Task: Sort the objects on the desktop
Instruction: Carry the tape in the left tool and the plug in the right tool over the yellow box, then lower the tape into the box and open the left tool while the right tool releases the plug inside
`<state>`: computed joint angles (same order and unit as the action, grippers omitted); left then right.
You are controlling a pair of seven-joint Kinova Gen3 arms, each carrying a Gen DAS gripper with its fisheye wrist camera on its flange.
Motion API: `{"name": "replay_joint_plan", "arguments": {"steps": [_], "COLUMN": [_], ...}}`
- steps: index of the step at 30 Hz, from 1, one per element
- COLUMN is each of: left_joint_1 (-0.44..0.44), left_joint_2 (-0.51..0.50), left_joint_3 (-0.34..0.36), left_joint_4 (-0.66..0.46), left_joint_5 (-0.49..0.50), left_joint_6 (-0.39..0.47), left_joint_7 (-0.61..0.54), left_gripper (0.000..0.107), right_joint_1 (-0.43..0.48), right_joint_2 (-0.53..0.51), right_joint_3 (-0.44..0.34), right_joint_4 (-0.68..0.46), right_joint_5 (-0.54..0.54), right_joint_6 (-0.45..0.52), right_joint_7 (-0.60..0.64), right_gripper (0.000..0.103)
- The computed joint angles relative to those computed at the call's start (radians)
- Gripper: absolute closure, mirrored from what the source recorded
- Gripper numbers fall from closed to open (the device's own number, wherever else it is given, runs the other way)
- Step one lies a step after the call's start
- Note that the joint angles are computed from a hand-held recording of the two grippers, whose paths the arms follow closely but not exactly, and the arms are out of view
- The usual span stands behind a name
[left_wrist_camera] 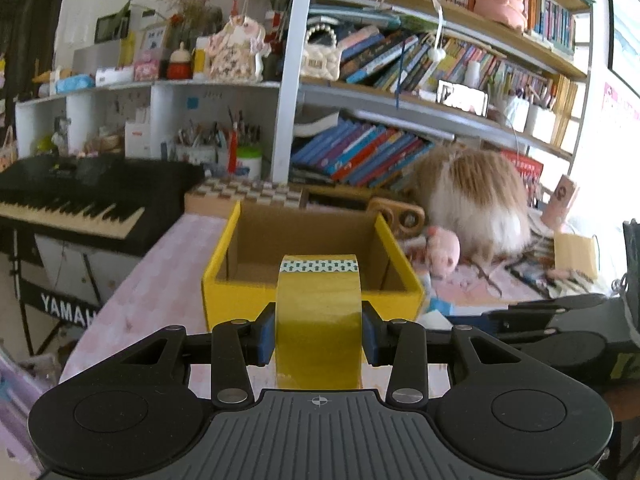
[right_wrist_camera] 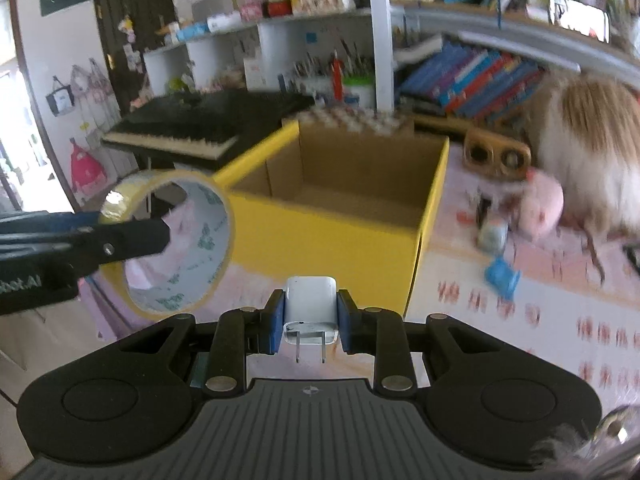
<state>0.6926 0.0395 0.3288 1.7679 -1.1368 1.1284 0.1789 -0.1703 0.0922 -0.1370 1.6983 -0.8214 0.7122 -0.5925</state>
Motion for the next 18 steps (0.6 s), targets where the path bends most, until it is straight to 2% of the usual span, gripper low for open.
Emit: {"name": "replay_joint_plan", "arguments": {"steps": [8, 14, 18], "left_joint_1": [-0.053, -0.109, -0.131], "left_joint_2": [0.054, 0.118, 0.174], "left_joint_3": [-0.065, -0.137, -0.184], "left_joint_4": [-0.082, -0.166, -0.228], "left_joint_5": [-0.087, -0.025, 0.048], "left_joint_6": [-0.048, -0.138, -0.183], "left_joint_7": [-0.078, -0.211, -0.31], "left_gripper": [0.068, 0.068, 0.068], "right_joint_1": [0.027, 0.01, -0.034], "right_joint_2": [0.141, 0.283, 0.395], "right_joint_3": [-0.04, -0.08, -0.084], "right_joint_4": [-0.213, -0.418, -0.573], "right_joint_5": [-0.014, 0.122, 0.251], "right_joint_6": [0.033, 0.063, 0.114], "right_joint_7": [0.071, 0.055, -0.001], "right_gripper": [0.078, 0.078, 0.078]}}
